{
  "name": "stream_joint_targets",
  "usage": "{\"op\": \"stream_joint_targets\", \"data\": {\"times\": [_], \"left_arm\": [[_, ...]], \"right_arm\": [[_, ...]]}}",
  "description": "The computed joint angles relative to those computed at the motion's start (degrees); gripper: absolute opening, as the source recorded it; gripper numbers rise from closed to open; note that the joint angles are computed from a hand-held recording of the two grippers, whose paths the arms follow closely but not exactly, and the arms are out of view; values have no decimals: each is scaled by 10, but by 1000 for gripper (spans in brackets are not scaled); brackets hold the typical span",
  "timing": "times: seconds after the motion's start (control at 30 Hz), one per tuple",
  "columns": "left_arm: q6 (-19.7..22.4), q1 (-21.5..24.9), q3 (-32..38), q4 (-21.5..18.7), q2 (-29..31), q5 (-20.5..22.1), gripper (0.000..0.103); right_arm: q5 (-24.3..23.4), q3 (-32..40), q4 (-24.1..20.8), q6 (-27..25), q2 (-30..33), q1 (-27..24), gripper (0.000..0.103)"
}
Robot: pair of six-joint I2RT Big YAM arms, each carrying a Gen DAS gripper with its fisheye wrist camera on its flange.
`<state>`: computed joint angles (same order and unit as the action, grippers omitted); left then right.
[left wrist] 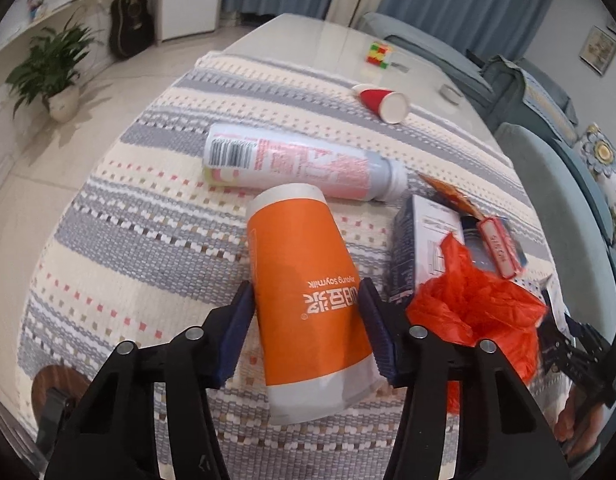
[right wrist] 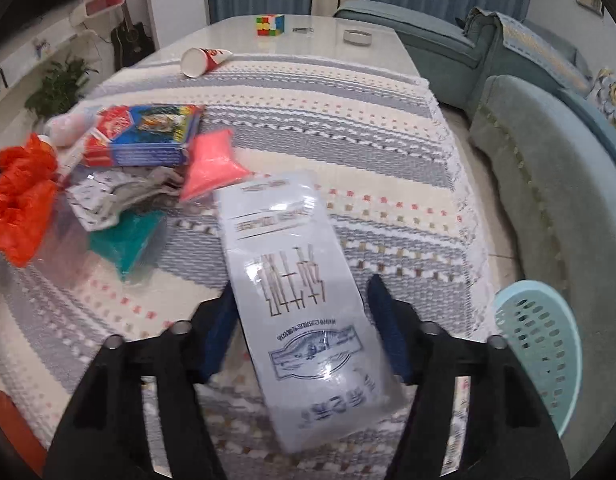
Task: Collect trash
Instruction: 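Grasp the orange paper cup with left tool while right tool grasps the white milk carton, then carry cup and carton to the blue basket and open both tools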
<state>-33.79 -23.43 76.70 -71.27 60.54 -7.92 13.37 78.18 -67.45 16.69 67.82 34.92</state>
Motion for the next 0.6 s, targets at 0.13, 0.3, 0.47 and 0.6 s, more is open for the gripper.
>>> {"op": "stream_joint_targets", "data": {"times": [0.13,0.3,0.47,0.6], "left_arm": [[12,-25,10,-8,3,-27,48],[11,-38,24,-6,-7,-32,38],[20,-55,54,-5,-11,-36,30],[31,-66,69,-23,12,-16,22]], "right_arm": [[22,-11,6,24,-17,13,49],[44,-15,11,54,-47,19,49],[61,-6,12,71,-78,14,49],[65,-8,7,79,-94,12,49]]}}
